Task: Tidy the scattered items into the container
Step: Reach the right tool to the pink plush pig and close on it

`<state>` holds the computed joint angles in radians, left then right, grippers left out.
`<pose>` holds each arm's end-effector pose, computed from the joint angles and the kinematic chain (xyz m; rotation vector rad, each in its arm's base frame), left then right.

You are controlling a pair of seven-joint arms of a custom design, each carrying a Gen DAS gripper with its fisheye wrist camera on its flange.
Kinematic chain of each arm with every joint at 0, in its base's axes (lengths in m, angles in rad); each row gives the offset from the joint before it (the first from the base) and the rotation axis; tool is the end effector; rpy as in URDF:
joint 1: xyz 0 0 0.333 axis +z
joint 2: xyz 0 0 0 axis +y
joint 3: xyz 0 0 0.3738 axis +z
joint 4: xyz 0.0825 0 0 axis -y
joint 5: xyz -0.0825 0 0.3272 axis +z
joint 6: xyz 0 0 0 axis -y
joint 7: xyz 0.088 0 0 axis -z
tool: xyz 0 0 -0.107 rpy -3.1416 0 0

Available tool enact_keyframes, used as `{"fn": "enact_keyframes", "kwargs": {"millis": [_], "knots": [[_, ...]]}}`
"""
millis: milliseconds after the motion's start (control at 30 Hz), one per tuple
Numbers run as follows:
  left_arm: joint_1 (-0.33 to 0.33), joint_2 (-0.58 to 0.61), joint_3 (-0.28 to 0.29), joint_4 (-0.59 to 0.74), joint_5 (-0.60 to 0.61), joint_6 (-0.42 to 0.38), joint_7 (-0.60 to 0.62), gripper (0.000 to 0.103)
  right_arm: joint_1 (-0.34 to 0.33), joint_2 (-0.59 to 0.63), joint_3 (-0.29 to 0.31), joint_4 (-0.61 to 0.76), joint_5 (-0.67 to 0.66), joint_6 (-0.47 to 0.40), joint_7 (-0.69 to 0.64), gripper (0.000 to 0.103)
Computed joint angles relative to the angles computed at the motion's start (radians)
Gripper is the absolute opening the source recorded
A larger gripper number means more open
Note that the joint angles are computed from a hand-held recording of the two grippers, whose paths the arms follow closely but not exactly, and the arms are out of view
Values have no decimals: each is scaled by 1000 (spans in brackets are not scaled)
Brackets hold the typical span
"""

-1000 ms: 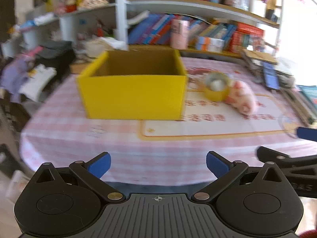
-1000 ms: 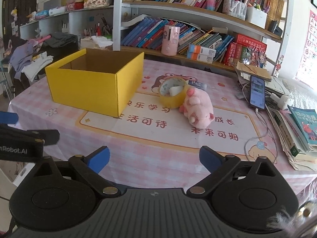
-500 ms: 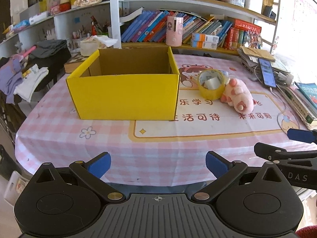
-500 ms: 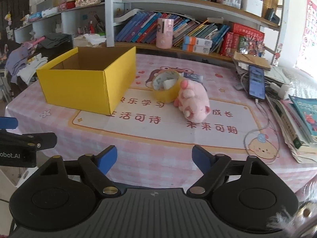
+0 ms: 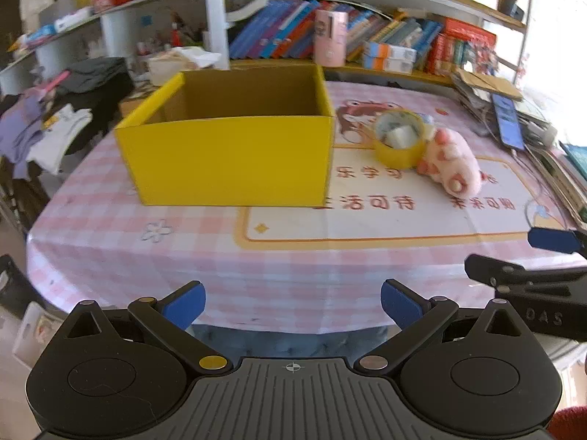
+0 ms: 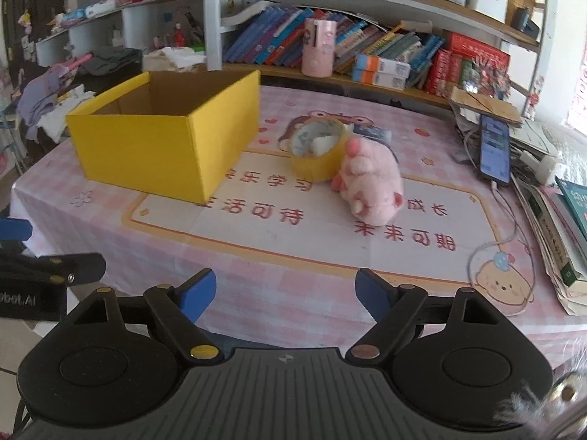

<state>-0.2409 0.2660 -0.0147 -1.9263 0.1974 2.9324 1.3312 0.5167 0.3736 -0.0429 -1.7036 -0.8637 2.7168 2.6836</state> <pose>0.6050 -0.1699 0.5279 -1.6313 1.9776 -0.7774 0.5793 0.3334 0.5197 -1.7754 1.6787 -0.7692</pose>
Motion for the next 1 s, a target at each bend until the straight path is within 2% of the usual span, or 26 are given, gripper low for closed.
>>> {"fn": "enact_keyframes", "kwargs": {"millis": [233, 533, 667, 767, 1000], "knots": [[2, 57, -49, 76, -66, -11, 80, 102, -34, -4, -16, -8, 6, -2, 20, 82], [-46, 191, -62, 288, -123, -94, 135, 100, -110, 27, -18, 35, 81, 20, -108, 82], [-71, 253, -68, 396, -132, -163, 158, 100, -158, 53, -2, 64, 167, 37, -223, 82], [-99, 288, -52, 466, -120, -199, 151, 100, -194, 81, 15, 99, 241, 58, -328, 82], [-171, 366, 12, 628, -56, -297, 20, 100, -305, 162, 117, 209, 475, 68, -665, 82]]}}
